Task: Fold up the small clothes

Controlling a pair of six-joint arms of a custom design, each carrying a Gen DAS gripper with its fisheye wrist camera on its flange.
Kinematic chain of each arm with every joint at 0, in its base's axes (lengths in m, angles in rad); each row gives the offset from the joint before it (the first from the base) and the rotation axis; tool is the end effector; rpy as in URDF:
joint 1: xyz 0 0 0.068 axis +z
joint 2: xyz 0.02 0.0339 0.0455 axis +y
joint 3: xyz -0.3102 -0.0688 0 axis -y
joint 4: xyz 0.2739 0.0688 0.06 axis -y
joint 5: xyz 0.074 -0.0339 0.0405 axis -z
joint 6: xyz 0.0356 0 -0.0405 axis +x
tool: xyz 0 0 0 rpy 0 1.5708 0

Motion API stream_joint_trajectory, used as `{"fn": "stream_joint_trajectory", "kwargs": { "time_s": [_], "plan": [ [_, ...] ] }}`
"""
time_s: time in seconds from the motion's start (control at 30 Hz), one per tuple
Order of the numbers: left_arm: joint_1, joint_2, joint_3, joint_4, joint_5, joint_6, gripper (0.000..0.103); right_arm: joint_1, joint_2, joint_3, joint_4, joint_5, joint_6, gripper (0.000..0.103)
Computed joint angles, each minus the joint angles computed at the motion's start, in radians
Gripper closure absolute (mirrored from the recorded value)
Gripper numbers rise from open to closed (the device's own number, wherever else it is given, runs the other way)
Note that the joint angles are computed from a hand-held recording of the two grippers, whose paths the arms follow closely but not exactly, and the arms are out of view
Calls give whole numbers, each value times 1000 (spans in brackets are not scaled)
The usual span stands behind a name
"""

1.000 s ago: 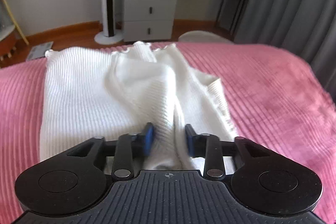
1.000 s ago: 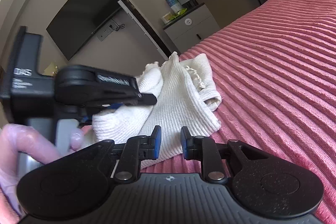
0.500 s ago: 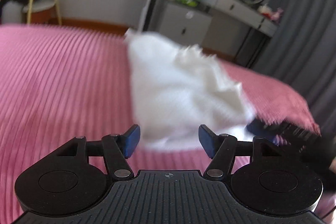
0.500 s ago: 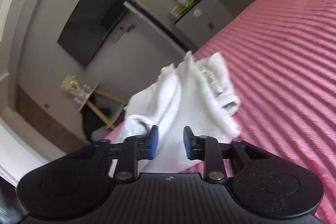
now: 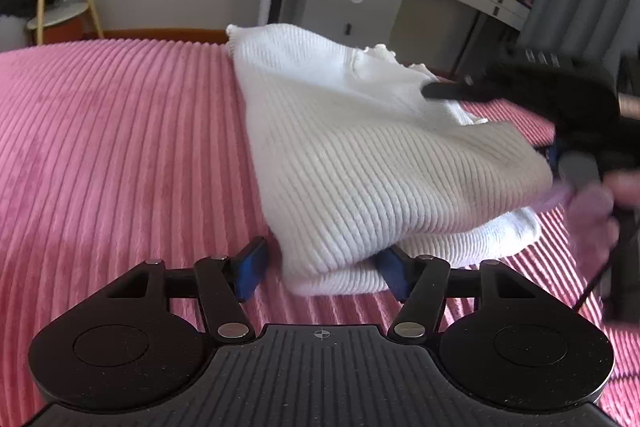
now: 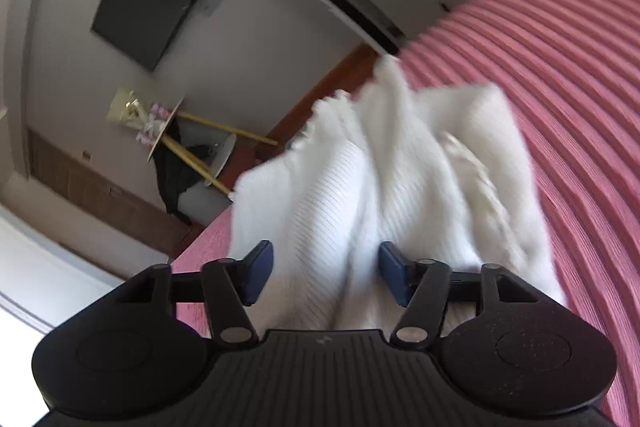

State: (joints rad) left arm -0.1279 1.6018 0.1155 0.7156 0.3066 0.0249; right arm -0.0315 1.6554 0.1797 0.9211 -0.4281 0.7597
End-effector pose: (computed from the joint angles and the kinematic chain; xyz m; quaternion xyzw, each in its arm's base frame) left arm 0.1870 -0.0349 0.0805 0.1288 0.9030 -0.1603 0.3771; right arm 0.2227 0.0078 0.0996 0.2336 0.8276 0.3427 0.3782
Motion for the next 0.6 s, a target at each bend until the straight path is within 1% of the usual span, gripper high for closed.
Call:
{"fn": "stream_joint_trajectory", "kwargs": {
  "time_s": [0.03, 0.1, 0.13, 0.2, 0.23, 0.27, 0.3, 0.43, 0.53, 0.57, 0.6],
  "plan": [
    [0, 12, -2, 19, 1, 10, 37, 8, -8, 13, -8, -1, -18, 59],
    [-4, 30, -13, 53, 0, 17, 37, 27, -7, 44, -42, -1, -42, 59],
    [-5, 38, -14, 60, 0, 15, 37, 31, 0, 67, -84, -11, -50, 58],
    [-8, 42, -22, 76, -2, 13, 37, 44, 45, 109, -130, -33, -41, 58],
    [-7, 37, -22, 70, -2, 16, 37, 62, 47, 112, -130, -3, -52, 65],
    [-6, 32, -16, 57, -2, 15, 36, 91, 21, 115, -166, 48, -83, 73],
    [-2, 17, -12, 32, 1, 13, 37, 117, -17, 121, -210, 98, -129, 86],
    [-1, -27, -2, -21, -13, -10, 39, 226, -217, 97, -277, 321, -266, 88],
    [-15, -58, 1, -54, -38, -23, 40, 271, -353, 79, -322, 452, -365, 88],
    [-19, -68, 0, -61, -43, -25, 40, 288, -381, 72, -333, 502, -394, 88],
    [-22, -73, 0, -65, -43, -26, 40, 291, -399, 65, -339, 526, -418, 88]
  ]
}}
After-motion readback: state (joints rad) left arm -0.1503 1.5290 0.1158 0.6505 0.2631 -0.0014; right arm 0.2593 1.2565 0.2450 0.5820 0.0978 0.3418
